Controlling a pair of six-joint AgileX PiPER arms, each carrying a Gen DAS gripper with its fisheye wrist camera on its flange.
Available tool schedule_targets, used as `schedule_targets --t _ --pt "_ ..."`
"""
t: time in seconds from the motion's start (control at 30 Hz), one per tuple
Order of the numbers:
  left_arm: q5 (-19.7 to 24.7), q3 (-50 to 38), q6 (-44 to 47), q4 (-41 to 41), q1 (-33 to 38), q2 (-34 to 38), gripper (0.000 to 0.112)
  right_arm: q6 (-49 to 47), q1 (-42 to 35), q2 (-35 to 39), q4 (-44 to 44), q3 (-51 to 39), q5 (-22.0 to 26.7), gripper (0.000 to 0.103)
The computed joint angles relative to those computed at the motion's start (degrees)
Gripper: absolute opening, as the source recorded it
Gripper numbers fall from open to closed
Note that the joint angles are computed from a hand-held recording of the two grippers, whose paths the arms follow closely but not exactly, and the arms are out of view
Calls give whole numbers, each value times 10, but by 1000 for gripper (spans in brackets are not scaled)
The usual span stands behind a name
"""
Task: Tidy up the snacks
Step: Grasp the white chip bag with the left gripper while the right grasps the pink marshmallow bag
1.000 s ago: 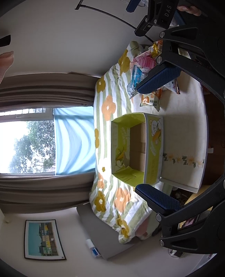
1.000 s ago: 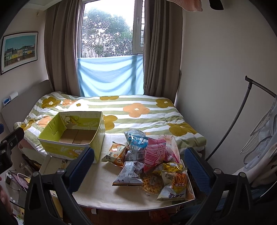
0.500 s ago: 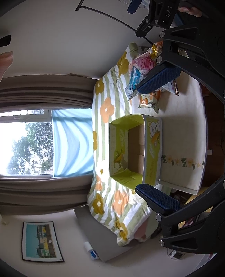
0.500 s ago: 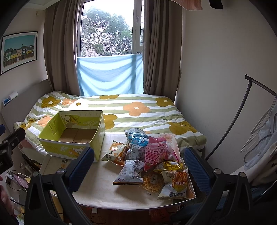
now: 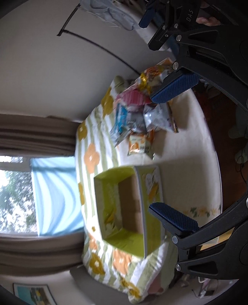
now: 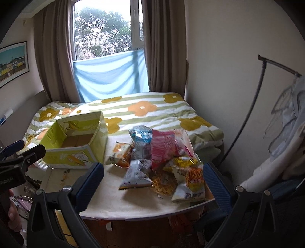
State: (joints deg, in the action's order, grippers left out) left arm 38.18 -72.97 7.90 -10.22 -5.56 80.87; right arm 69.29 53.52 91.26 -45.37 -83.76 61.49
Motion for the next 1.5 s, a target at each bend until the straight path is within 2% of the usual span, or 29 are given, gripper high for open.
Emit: schedule_targets --t 0.1,0.2,0.33,0.47,0.57,0.7,0.87,1.03,1.33,1.5 --pt "9 -18 12 -26 -17 49 103 -16 -28 -17 21 39 -30 103" --pt "11 -40 7 -32 -35 97 103 -77 -84 -26 74 67 -94 103" --pt "27 -88 -29 -12 -68 169 103 -223 -184 -6 187 76 -193 103" --pt "50 -156 -68 4 -91 255 103 -374 -253 49 283 45 -242 103" --pt "75 -224 -104 19 -108 329 100 -502 -306 102 386 7 -263 103" --pt "124 -317 -137 23 -123 414 91 -672 -367 181 537 -67 -245 103" --pt "168 -410 -168 35 -135 494 86 -799 -402 265 651 -151 -198 103" --pt "206 -477 -189 41 -141 550 78 -838 -410 317 681 -210 -166 103" --pt "210 -520 -212 52 -141 591 66 -886 -415 401 699 -330 -108 103" --pt "226 -545 -217 62 -145 598 62 -902 -413 433 710 -377 -80 91"
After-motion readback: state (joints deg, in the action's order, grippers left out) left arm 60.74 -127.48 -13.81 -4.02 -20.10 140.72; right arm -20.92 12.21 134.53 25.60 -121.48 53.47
